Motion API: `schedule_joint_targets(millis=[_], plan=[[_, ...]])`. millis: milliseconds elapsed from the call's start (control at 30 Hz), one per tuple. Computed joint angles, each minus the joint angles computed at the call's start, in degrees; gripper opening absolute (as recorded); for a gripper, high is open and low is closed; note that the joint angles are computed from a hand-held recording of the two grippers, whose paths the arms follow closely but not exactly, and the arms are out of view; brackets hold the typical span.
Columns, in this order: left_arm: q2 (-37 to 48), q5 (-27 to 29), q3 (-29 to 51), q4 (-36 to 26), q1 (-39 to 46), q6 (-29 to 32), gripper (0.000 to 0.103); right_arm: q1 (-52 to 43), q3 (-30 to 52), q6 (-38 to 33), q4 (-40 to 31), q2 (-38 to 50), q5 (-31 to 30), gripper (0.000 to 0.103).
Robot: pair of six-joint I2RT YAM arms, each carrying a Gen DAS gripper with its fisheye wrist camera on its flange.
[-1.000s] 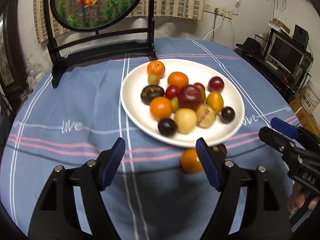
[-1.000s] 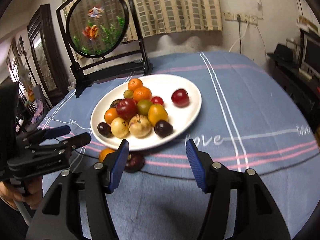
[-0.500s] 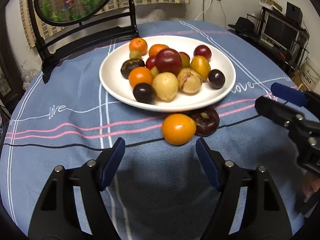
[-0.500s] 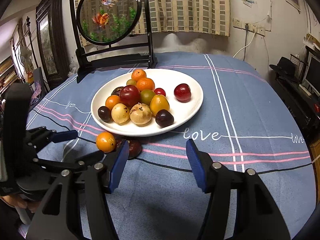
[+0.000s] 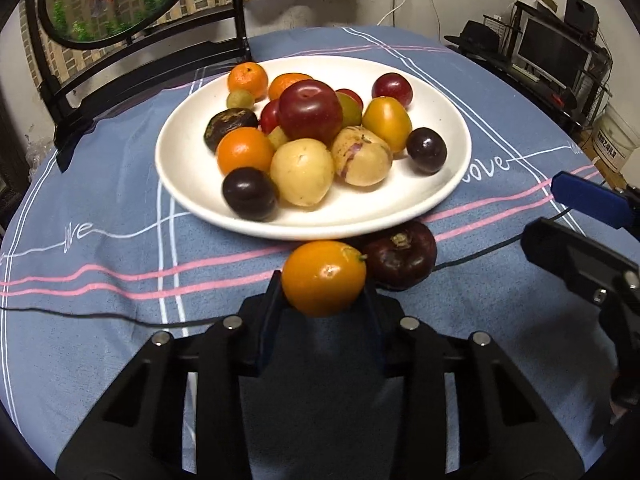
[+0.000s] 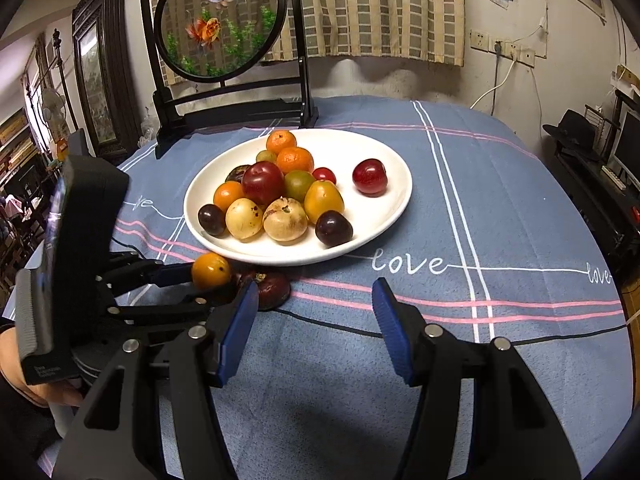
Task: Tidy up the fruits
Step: 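Grasp a small orange with the left tool while the right tool grasps a dark red tomato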
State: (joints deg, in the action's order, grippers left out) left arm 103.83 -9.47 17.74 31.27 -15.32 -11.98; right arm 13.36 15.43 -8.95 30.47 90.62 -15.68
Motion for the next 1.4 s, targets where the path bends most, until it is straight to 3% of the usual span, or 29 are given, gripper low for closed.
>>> schedule_joint_targets(millis=[167, 333, 500, 633, 733, 833, 900, 1067, 1333, 1400], plan=[[-7.5, 0.8, -5.0, -0.5, 2.6, 0.4, 0.038, 1.2, 0.4, 0.0, 0.9, 2.5, 0.4, 0.059], [-11.8, 5.1, -8.0, -0.7, 8.9, 2.2, 0.038, 4.3, 0.8, 1.0, 2.3, 5.9, 1.4, 0.059], [-8.2, 8.4, -8.8, 3.5, 12.9, 4.1, 0.038, 11.7, 2.5, 4.1, 1.8, 8.2, 9.3, 0.059], [-8.1, 10.4, -9.1, 3.8, 14.3, 4.9, 0.038, 19.8, 7.6, 4.6, -1.7, 12.2, 19.9, 0.059], [-8.3, 12.0, -9.3, 3.8, 15.7, 5.3, 0.038, 22.0, 12.2, 5.7, -4.8, 15.9, 23.2, 0.059], [-6.8, 12.0, -8.7, 4.3, 16.6, 5.4, 0.038, 21.9, 12.6, 6.6, -2.6, 18.1, 23.7, 0.059], [-5.4, 12.0, -8.0, 4.1, 17.3, 5.4, 0.038, 21.7, 11.6, 7.4, -0.5, 18.4, 22.9, 0.042], [-3.1, 11.0, -7.6, 5.4, 16.7, 5.2, 0.038, 18.1, 8.1, 8.4, 0.4, 14.7, 17.4, 0.041], [-7.4, 7.7, -9.6, 5.7, 13.8, 5.1, 0.038, 11.5, -0.6, 6.0, -1.0, -2.9, 12.3, 0.042], [-9.2, 7.1, -9.3, 3.5, 13.2, 4.4, 0.038, 10.1, -1.3, 5.0, -1.2, -6.4, 11.7, 0.042]])
